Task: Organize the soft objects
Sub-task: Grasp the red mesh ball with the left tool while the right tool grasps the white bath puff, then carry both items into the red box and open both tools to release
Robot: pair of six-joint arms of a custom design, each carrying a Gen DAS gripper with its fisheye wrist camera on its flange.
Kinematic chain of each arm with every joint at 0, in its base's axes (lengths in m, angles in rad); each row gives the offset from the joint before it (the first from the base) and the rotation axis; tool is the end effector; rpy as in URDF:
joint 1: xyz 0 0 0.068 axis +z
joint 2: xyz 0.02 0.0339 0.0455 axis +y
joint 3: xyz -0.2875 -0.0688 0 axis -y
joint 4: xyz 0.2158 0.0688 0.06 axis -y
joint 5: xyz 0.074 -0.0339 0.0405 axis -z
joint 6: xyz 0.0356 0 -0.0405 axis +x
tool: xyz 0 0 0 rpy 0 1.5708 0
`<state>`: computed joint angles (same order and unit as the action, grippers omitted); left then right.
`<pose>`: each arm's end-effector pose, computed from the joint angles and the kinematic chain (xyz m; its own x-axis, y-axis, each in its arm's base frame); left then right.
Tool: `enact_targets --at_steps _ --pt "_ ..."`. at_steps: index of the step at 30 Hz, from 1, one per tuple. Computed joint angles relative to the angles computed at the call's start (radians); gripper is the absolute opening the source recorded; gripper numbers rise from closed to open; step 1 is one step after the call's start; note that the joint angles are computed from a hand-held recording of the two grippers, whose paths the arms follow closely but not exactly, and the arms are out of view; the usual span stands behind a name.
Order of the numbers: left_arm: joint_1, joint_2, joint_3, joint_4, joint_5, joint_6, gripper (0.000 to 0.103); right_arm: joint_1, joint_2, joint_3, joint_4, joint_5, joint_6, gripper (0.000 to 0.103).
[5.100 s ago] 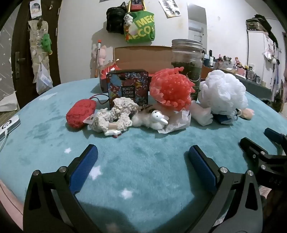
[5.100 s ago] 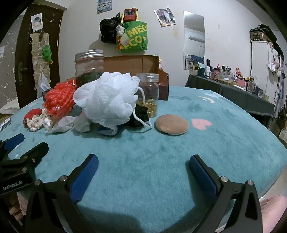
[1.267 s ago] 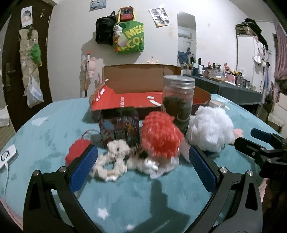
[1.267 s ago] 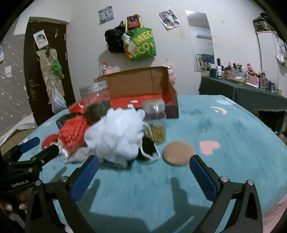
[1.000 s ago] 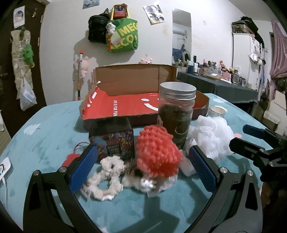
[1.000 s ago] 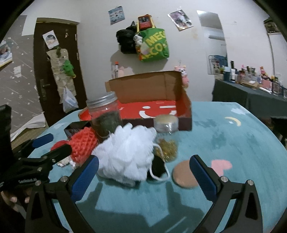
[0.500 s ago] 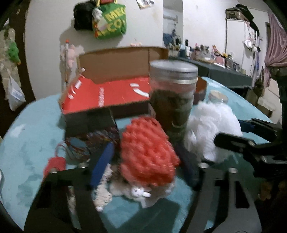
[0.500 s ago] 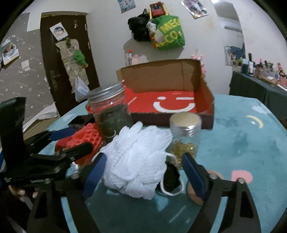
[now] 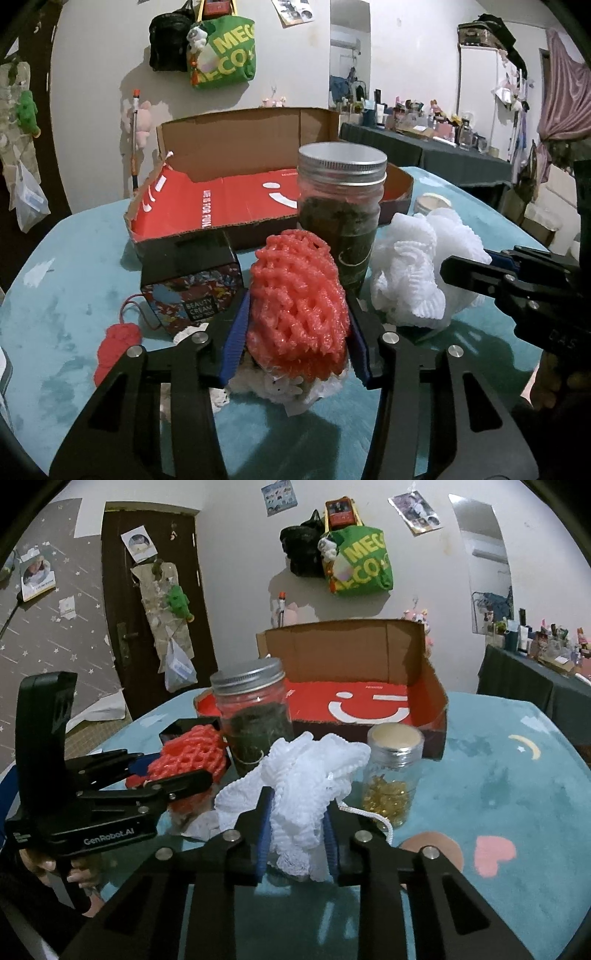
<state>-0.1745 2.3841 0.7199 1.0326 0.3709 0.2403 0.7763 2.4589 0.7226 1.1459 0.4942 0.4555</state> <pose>0.3474 -0.0743 0.0273 -0.4577 0.3059 -0.8348 0.5754 0.8177 -0.0158 0.2646 0.2361 0.0135 -0.5044 0.0475 -0.8622 -0.1267 0.9836 0.1283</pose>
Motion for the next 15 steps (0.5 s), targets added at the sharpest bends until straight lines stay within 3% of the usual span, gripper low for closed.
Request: enact_targets --at_steps 15 --pt "0.057 -0.091 -0.105 0.074 0.054 0.004 0.046 0.055 -0.056 -0.088 0.102 0.100 -0.031 0.022"
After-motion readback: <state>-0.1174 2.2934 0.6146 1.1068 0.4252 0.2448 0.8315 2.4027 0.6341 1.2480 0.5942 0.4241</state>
